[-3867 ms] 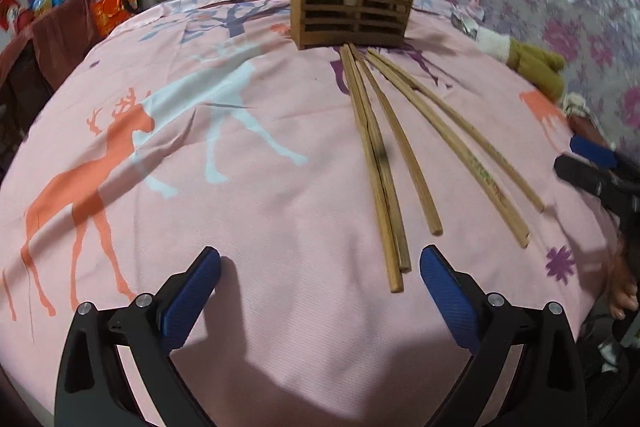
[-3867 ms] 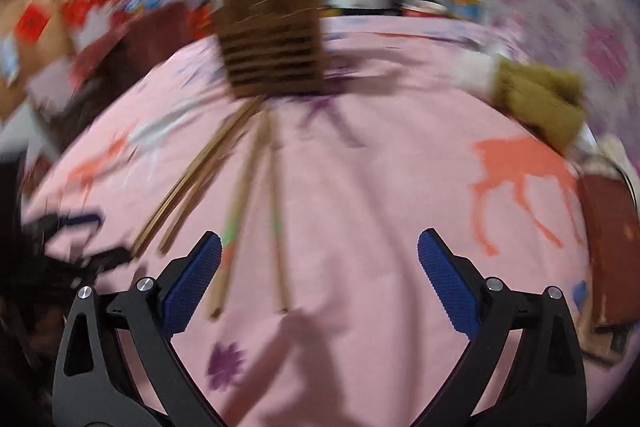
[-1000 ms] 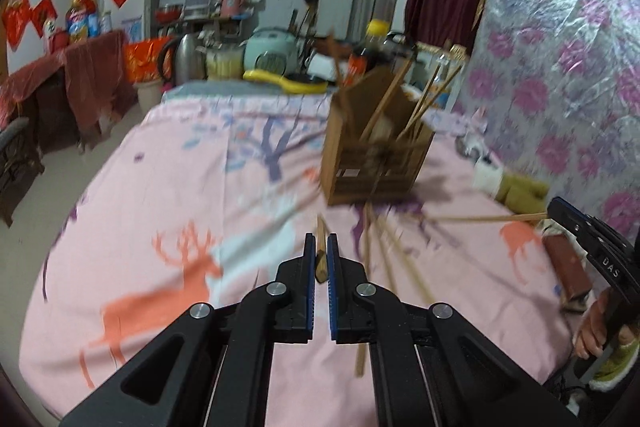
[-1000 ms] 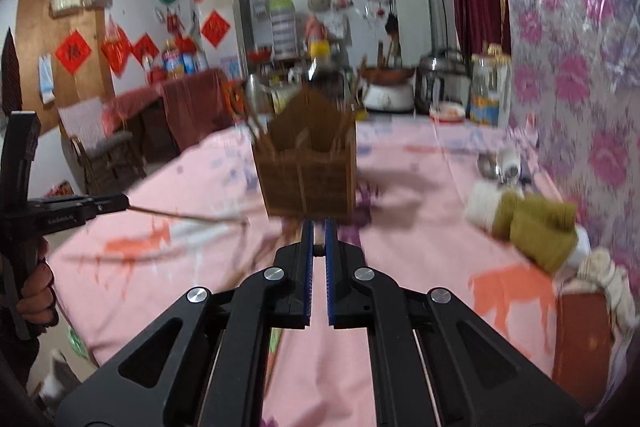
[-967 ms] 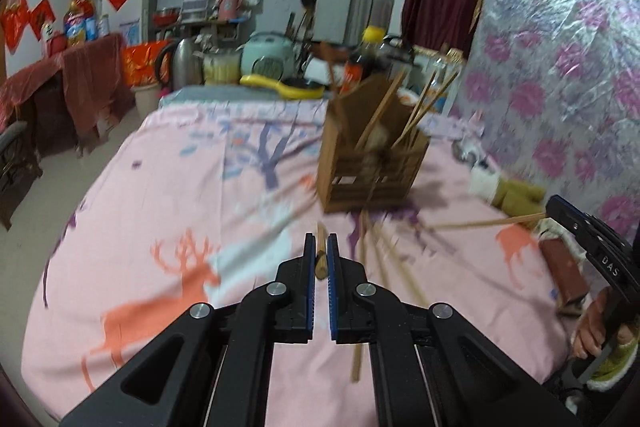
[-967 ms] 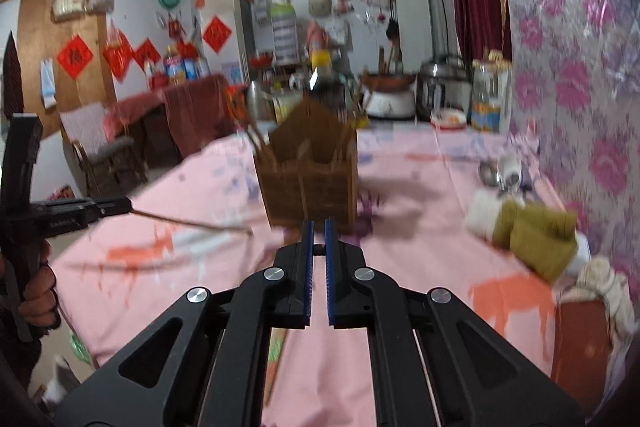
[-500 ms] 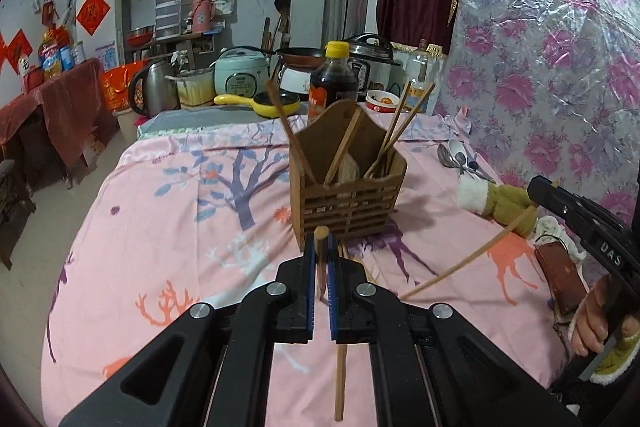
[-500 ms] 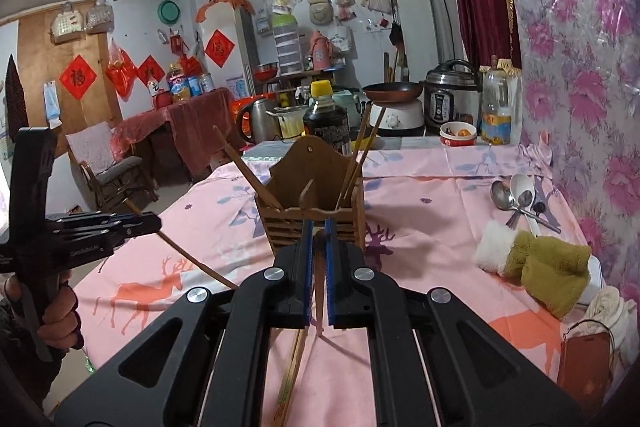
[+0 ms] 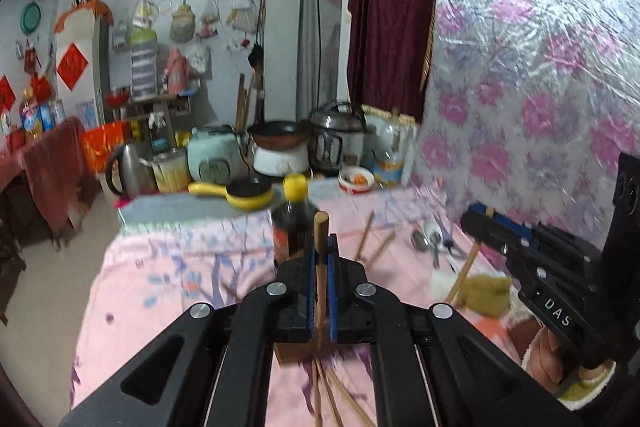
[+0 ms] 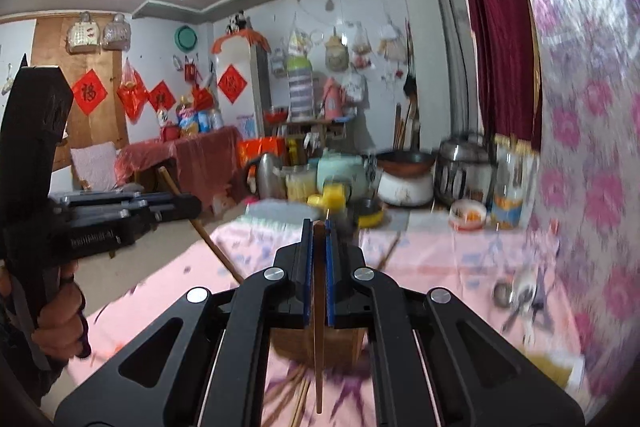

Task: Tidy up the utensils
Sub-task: 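Lift both held chopsticks up over the wooden holder, then drop both chopsticks into the holder and open both grippers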

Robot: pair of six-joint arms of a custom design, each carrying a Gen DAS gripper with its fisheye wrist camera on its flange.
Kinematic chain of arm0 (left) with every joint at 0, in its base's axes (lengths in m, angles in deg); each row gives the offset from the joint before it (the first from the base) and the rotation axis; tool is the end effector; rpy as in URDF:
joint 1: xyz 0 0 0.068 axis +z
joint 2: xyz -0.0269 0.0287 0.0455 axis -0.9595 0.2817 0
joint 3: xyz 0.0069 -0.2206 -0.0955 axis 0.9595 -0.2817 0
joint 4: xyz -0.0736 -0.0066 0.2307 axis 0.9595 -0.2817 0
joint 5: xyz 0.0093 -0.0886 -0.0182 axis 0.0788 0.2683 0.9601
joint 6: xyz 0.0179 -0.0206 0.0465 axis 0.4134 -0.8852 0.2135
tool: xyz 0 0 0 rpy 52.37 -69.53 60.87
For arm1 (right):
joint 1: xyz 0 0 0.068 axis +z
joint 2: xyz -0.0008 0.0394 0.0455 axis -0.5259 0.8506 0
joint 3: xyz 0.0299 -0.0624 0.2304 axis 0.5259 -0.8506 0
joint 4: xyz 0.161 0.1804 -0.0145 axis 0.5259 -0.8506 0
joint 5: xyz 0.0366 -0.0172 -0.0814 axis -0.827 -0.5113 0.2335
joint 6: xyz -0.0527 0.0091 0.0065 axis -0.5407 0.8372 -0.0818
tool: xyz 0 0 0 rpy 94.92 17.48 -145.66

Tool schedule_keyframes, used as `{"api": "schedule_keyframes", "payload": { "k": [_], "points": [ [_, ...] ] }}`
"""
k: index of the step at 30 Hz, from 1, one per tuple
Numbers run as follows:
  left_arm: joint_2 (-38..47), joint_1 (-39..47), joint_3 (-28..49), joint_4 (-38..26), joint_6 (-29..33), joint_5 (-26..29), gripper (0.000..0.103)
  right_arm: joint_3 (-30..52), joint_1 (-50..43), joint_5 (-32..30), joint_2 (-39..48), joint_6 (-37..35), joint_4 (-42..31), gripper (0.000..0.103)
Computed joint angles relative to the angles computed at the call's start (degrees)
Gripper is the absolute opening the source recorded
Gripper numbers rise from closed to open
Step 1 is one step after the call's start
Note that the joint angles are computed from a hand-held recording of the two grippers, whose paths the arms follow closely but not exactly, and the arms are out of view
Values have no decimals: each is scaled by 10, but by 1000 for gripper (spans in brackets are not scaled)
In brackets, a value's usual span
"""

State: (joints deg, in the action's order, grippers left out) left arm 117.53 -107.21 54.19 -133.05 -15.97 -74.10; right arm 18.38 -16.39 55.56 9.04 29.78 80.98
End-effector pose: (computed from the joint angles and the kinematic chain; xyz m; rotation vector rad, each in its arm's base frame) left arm 0.2721 -0.1568 0.4155 -0.1265 2.0313 0.0310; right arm 0.3640 0.1181 0.3416 -0.6258 1.7044 0.6382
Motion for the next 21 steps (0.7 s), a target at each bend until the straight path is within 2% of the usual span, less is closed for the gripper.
{"api": "schedule_keyframes", "payload": {
  "k": [3, 6, 9, 12, 13, 14, 15, 16, 18, 21],
  "points": [
    [43, 22, 51, 2, 17, -15, 6, 101, 15, 24, 66, 42, 13, 6],
    [65, 49, 59, 13, 20, -2, 6, 175, 25, 39, 130, 73, 23, 6],
    [62, 81, 7, 54, 11, 47, 6, 240, 42, 69, 205, 75, 14, 6],
    [58, 98, -46, 83, 9, 81, 7, 305, 54, 79, 280, 49, -48, 7],
    [58, 97, -53, 81, 7, 78, 17, 322, 57, 87, 296, 36, -71, 8],
    [59, 94, -60, 78, 6, 70, 45, 324, 59, 102, 304, 28, -82, 10],
    [49, 89, -76, 85, 6, 55, 61, 320, 57, 105, 304, 28, -87, 13],
    [32, 78, -102, 104, 9, 26, 82, 308, 51, 96, 295, 30, -89, 13],
    [5, 60, -128, 125, 19, -9, 89, 267, 41, 88, 263, 36, -67, 13],
    [-21, 36, -128, 118, 20, -44, 97, 192, 24, 70, 198, 44, -32, 13]
  ]
}}
